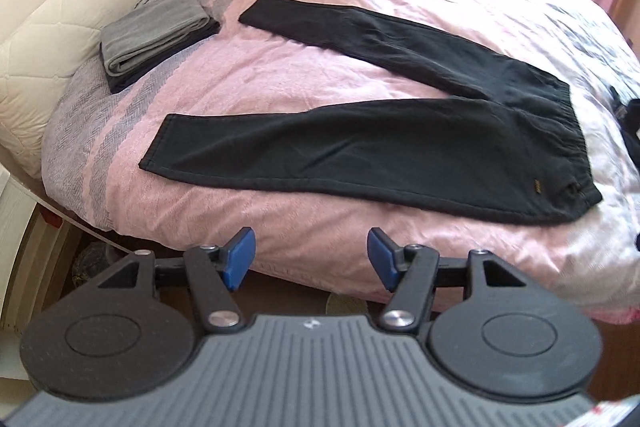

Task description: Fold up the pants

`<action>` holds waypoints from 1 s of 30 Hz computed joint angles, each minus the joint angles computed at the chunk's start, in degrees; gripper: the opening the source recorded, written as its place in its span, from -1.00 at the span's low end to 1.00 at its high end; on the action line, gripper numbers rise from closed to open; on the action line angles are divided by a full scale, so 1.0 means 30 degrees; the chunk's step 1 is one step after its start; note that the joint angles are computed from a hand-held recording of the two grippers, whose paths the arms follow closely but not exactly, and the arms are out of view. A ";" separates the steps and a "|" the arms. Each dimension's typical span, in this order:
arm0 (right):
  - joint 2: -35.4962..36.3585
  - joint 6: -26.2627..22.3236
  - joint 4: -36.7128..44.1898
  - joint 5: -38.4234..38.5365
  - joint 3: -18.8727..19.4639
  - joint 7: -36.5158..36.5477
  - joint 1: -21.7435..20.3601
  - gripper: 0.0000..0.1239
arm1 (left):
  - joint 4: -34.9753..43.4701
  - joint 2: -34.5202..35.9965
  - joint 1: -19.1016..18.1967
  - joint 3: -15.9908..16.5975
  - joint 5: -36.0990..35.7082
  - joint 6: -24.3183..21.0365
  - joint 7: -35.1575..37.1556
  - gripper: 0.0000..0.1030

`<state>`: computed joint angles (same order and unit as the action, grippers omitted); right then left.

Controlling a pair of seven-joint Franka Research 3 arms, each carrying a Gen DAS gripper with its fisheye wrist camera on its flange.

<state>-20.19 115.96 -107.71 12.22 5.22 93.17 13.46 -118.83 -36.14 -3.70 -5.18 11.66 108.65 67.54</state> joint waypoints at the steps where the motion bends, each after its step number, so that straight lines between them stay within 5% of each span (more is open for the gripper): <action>1: -0.0093 -0.0021 -0.0039 -0.0062 0.0052 -0.0121 0.0056 -0.04 | 0.0019 -0.0101 -0.0068 -0.0037 -0.0019 -0.0086 0.0091 0.13; 30: -0.1966 -0.0032 -0.1438 0.0651 0.0059 -0.1259 0.0225 -0.02 | -0.0195 -0.1816 -0.0855 -0.0582 0.0139 -0.0844 -0.0127 0.13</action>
<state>-26.09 115.86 -112.02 14.17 5.40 89.40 14.14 -119.42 -41.59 -6.27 -6.92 12.07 106.11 67.16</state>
